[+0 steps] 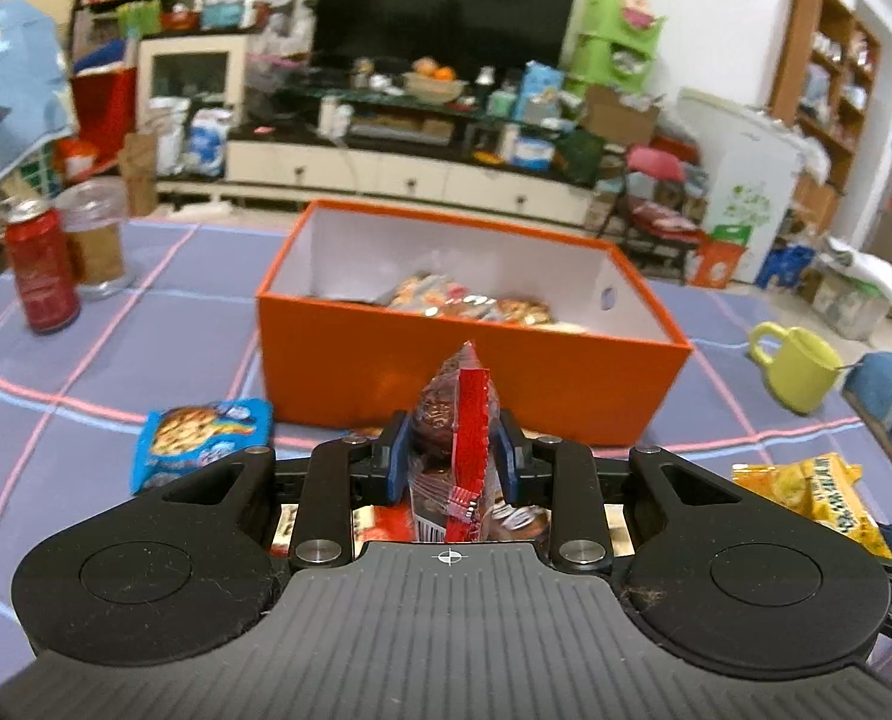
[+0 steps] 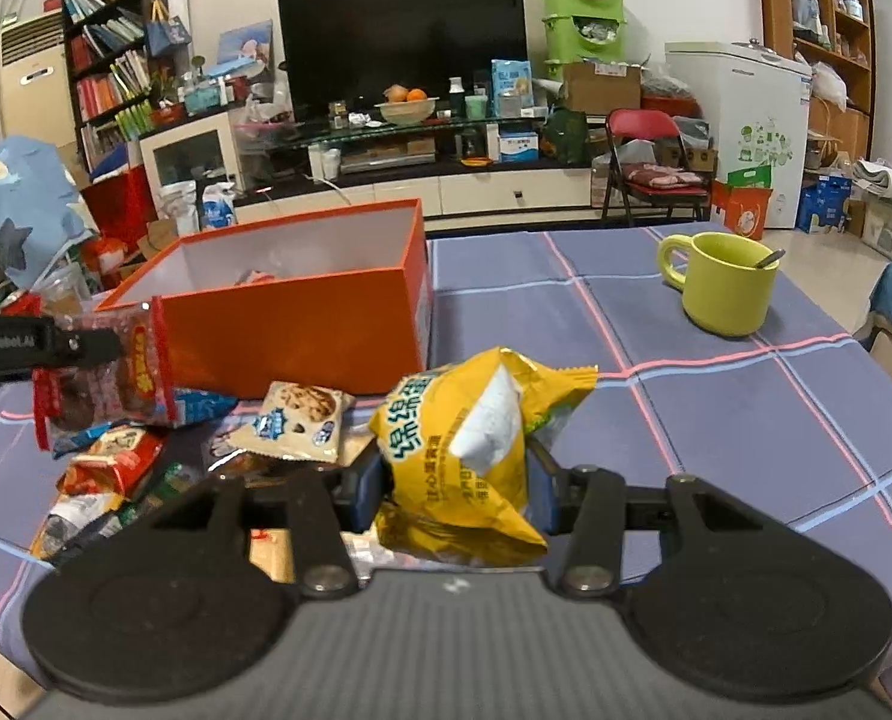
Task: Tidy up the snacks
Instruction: 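Carry both bags over the orange box and open both grippers to drop them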
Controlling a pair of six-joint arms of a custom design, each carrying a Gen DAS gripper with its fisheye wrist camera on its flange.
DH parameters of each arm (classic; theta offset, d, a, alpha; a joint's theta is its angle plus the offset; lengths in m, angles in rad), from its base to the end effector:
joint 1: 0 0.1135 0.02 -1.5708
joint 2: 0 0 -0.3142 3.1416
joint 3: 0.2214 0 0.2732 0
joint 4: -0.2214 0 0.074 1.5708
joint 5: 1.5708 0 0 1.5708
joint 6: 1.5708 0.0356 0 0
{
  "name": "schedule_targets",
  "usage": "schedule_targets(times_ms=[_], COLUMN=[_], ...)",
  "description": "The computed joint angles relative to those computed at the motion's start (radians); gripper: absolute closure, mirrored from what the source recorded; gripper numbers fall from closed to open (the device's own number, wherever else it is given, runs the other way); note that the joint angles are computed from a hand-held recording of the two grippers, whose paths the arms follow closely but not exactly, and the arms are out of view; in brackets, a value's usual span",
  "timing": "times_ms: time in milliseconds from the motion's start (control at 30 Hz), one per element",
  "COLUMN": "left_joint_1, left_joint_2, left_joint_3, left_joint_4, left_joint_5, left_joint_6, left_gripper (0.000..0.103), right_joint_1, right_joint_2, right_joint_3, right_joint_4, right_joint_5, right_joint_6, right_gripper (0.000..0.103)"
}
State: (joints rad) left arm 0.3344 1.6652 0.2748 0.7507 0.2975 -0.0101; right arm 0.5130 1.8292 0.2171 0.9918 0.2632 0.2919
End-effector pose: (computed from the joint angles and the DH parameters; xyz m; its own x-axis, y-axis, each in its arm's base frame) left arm 0.2331 0.0699 0.1104 -0.5629 -0.2058 -0.8005 -0.0973 0.9783 -0.1831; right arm 0.2114 0.1084 0.0855 -0.5683 -0.0012 -0.8228 -0.1314 0.9873 0.0893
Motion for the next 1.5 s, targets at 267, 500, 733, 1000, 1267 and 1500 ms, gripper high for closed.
schedule_targets(times_ms=[267,500,733,1000,1267,1500], left_joint_1=[-0.014,-0.024,-0.017,-0.007,0.003,0.034], left_joint_2=[0.001,-0.035,-0.061,-0.05,-0.078,-0.152], left_joint_3=[0.005,-0.019,-0.048,-0.041,-0.049,0.073], left_joint_4=[-0.019,-0.007,0.03,0.027,0.017,-0.1], left_joint_5=[-0.084,-0.132,-0.158,-0.178,-0.169,-0.088], left_joint_6=[0.015,0.026,0.047,0.058,0.063,0.042], left_gripper=[0.103,0.103,0.103,0.103,0.103,0.103], right_joint_1=[0.037,0.09,0.128,0.135,0.119,0.049], right_joint_2=[-0.016,-0.04,-0.04,-0.024,-0.035,-0.139], right_joint_3=[0.01,0.02,0.025,0.031,0.03,0.155], right_joint_4=[-0.023,-0.051,-0.053,-0.054,-0.061,-0.177], right_joint_5=[0.016,0.066,0.092,0.093,0.053,-0.049], right_joint_6=[0.001,-0.001,-0.006,-0.006,-0.01,-0.111], right_gripper=[0.055,0.055,0.055,0.055,0.054,0.054])
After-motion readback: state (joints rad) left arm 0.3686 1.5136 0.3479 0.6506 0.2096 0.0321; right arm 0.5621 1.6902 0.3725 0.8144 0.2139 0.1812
